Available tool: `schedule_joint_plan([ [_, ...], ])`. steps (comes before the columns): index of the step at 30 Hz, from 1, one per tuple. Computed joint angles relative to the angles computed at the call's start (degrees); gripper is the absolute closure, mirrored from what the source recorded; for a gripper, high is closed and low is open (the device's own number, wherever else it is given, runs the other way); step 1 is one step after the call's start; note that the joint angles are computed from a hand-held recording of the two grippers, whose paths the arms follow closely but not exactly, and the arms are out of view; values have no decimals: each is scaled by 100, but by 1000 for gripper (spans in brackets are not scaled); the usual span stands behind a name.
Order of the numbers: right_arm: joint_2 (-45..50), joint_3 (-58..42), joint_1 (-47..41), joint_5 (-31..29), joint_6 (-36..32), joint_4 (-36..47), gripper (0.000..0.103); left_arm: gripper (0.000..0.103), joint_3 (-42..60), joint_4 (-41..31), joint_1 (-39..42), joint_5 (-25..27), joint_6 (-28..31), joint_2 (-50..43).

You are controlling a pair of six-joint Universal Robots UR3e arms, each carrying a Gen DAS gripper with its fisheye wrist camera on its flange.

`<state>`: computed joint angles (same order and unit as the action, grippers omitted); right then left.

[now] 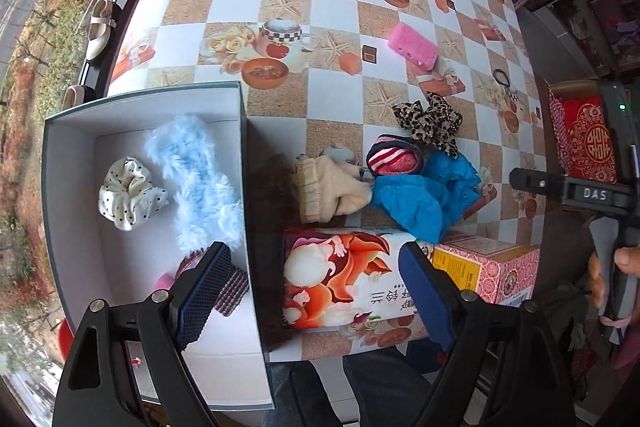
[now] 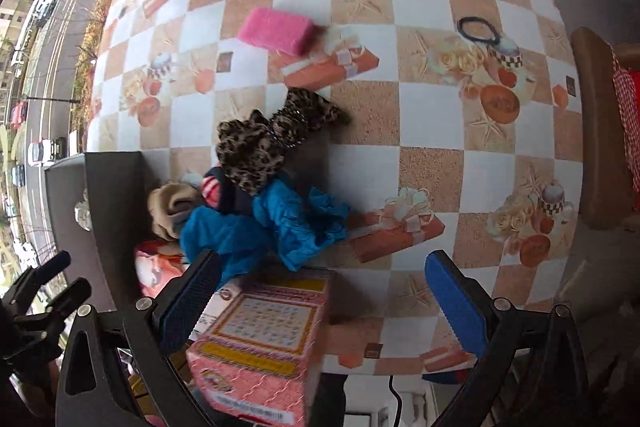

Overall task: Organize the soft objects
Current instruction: 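Move both tools back toward the remaining items on the table, then grasp the leopard-print scrunchie with the left tool while the right tool grasps the blue cloth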

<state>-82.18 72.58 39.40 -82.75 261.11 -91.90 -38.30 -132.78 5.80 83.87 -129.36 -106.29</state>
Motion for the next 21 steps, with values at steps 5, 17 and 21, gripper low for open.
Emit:
schedule_joint_plan([
  [5,-278,1933,-507,744,-868,-1964,1,15,-165,488,-799,265,-700,-221],
  [17,-1552,3713,-574,-214,1,-1086,1,15,-303,1624,-3060,845,-1951,-1363],
  [21,-3105,4929,-556,-283,518,-1646,1,15,-698,2072,-3569,1017,-2152,-1535],
])
